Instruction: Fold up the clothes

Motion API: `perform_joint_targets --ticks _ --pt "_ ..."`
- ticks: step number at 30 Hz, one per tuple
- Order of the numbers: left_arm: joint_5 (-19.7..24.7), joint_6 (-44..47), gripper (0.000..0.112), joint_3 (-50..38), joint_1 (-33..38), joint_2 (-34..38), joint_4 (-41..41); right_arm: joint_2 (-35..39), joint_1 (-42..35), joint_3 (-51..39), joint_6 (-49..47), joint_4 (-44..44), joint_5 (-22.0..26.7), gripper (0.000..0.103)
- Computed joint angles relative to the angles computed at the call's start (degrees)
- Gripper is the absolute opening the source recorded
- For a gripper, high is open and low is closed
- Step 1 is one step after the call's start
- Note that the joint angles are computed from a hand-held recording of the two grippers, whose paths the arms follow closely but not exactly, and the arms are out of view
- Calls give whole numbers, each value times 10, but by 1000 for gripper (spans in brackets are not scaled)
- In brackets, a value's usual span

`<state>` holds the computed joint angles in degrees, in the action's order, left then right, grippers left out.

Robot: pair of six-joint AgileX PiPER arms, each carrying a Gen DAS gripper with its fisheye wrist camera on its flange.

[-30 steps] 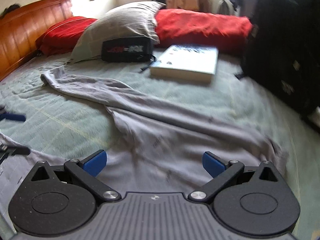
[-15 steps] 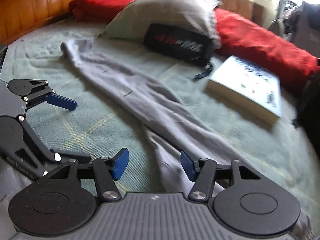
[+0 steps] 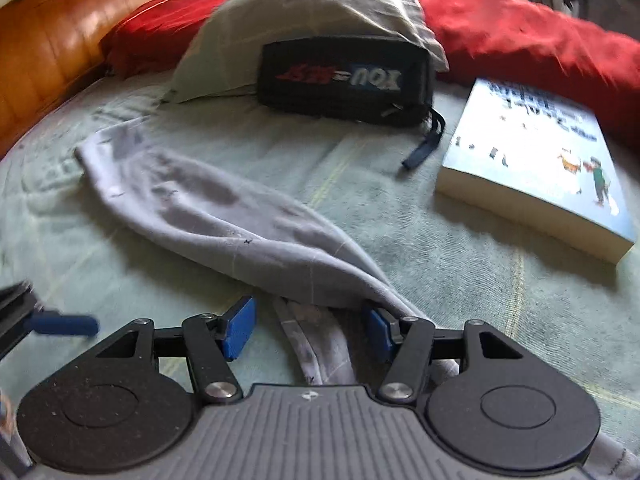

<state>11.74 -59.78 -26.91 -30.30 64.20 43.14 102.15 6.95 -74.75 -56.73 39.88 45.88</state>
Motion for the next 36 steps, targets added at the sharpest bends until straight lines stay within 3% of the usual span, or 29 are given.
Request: perform_joint_targets --ticks 6,10,11,13,14,16,23,29,31,36 --pt "-6 43 102 6 29 -11 -50 -61 5 70 -66 2 -35 63" --pt "-7 47 102 6 35 -15 -51 -131 45 168 -109 -53 -143 54" --pt "-7 45 102 6 35 -15 -48 -146 55 192 -123 -60 -174 49" --pt "-5 25 102 5 31 -14 -28 -156 74 209 -103 -98 -205 24" --pt "-3 18 102 5 30 -13 -20 -155 83 210 -73 -132 -216 4" --pt "3 6 102 7 29 -15 -9 -156 92 210 -34 -172 -227 4" --pt "-6 50 102 10 61 -24 -52 -200 13 171 -118 -56 -45 4" --pt "-17 120 102 10 93 -23 -123 -208 -36 136 -122 -50 99 5" --pt "-18 138 102 9 98 -19 -141 -201 -33 132 -113 -70 123 5" --pt "-18 142 102 9 103 -20 -144 -215 -17 142 -123 -83 125 14"
